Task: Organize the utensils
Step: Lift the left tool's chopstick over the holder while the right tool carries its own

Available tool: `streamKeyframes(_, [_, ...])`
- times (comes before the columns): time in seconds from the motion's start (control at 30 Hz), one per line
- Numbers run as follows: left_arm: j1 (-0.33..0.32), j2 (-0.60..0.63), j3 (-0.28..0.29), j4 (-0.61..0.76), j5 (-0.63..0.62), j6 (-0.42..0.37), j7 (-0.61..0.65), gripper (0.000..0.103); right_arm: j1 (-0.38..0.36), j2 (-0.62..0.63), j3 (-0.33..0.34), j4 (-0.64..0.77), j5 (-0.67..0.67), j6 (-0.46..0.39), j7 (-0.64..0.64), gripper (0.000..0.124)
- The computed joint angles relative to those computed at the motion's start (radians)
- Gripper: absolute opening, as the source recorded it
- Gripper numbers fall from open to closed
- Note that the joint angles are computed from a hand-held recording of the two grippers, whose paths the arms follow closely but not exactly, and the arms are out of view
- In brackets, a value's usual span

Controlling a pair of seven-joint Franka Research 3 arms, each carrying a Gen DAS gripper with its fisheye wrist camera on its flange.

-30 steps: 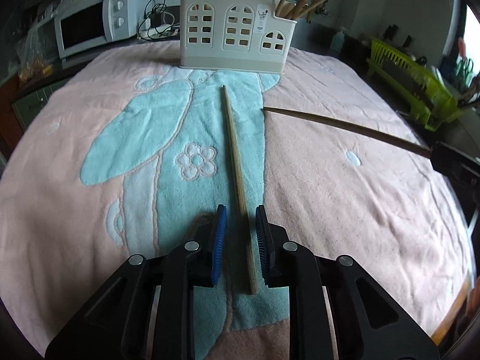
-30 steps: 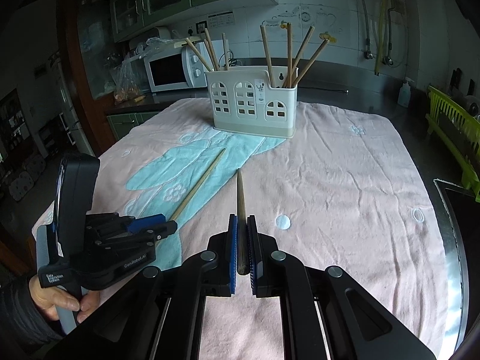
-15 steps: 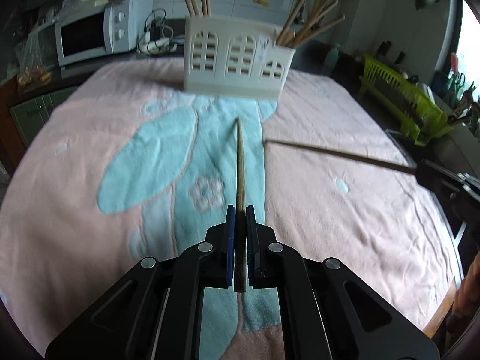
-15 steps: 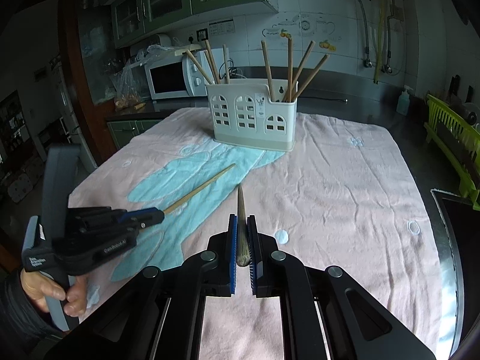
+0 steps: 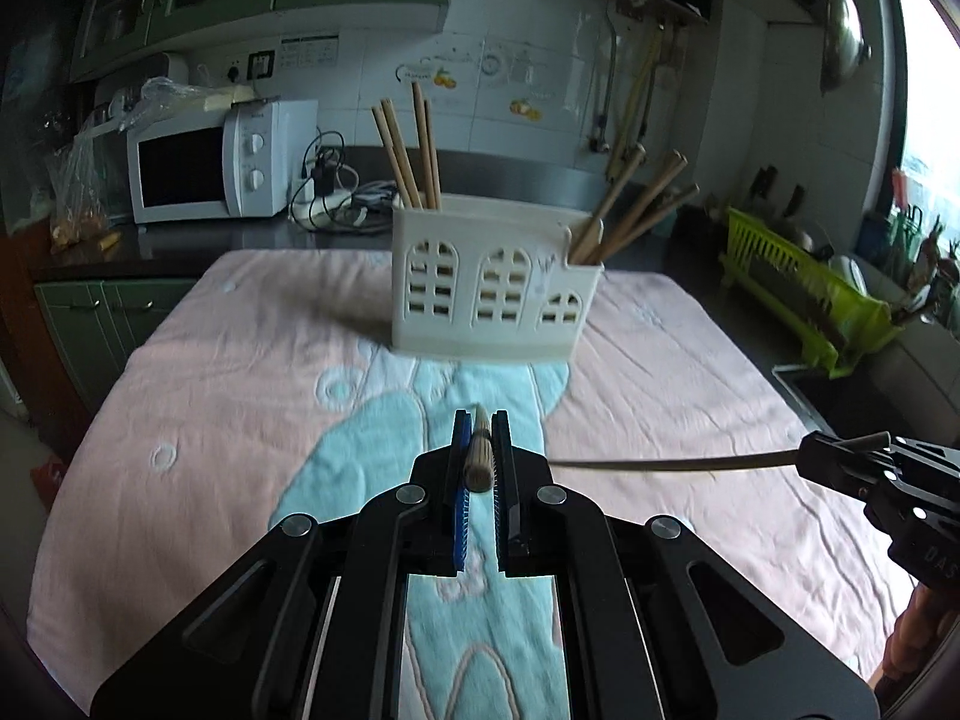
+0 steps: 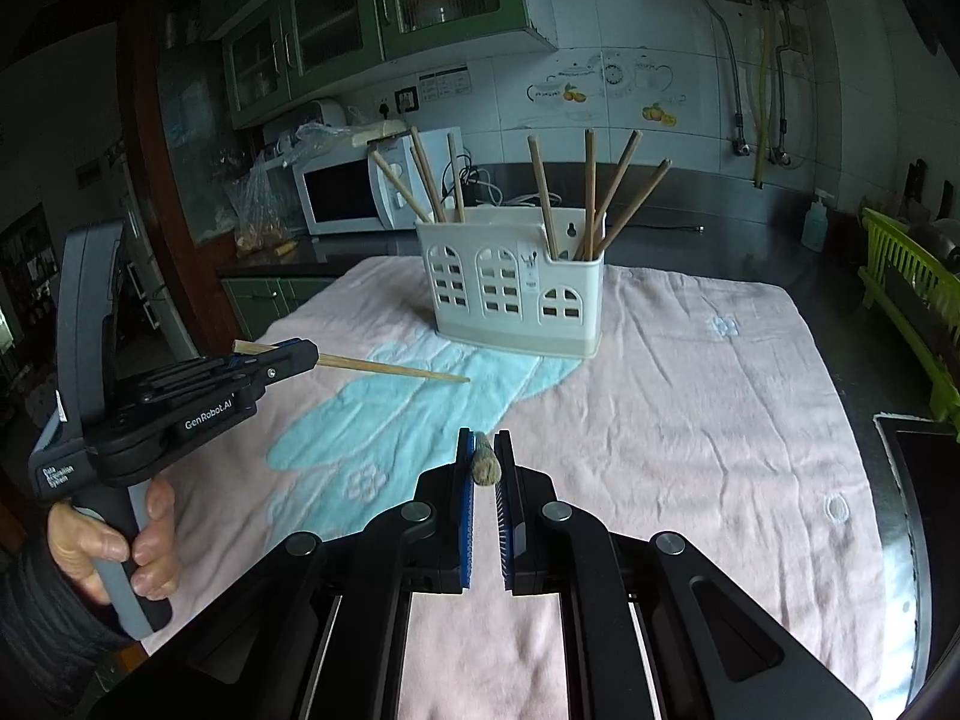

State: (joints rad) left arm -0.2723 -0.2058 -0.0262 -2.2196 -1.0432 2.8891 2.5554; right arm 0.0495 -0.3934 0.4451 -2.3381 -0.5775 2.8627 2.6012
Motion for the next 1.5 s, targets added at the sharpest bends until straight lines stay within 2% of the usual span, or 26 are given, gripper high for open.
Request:
streamKeyframes(0.13, [0.011, 0.024, -0.005, 0.030, 0.016, -0.016, -0.006, 0.005, -0.016, 0.035, -0.002, 0.045, -0.028, 0.005, -0.004, 0.007])
streamKeyframes(0.33, [0.049, 0.040, -0.010, 0.095, 0.047, -0.085, -0.049, 0.005, 0.045, 0.080, -0.078, 0.121, -0.002, -0.016, -0.108, 0.007])
streamKeyframes(0.5, [0.087, 0.063, -0.020, 0.170, 0.105, -0.159, -0.111, 0.005, 0.119, 0.102, -0.172, 0.204, 0.114, -0.062, -0.280, 0.007])
streamKeyframes(0.8, [0.114, 0.096, -0.050, 0.280, 0.165, -0.187, -0.142, 0.005, 0.138, 0.112, -0.234, 0.392, 0.230, -0.186, -0.510, 0.007])
streamKeyframes(1.0, [0.120, 0.124, -0.065, 0.366, 0.164, -0.179, -0.156, 0.005, 0.118, 0.149, -0.235, 0.529, 0.203, -0.250, -0.558, 0.007])
streamKeyframes(1.23, [0.133, 0.209, -0.112, 0.543, 0.207, -0.099, -0.196, 0.005, 0.135, 0.253, -0.262, 0.669, 0.170, -0.278, -0.573, 0.007])
streamKeyframes(1.43, [0.153, 0.338, -0.167, 0.715, 0.415, -0.005, -0.356, 0.005, 0.183, 0.361, -0.320, 0.757, 0.194, -0.315, -0.610, 0.007])
streamKeyframes(1.5, [0.162, 0.378, -0.180, 0.762, 0.466, 0.000, -0.404, 0.005, 0.198, 0.388, -0.338, 0.774, 0.204, -0.320, -0.618, 0.007])
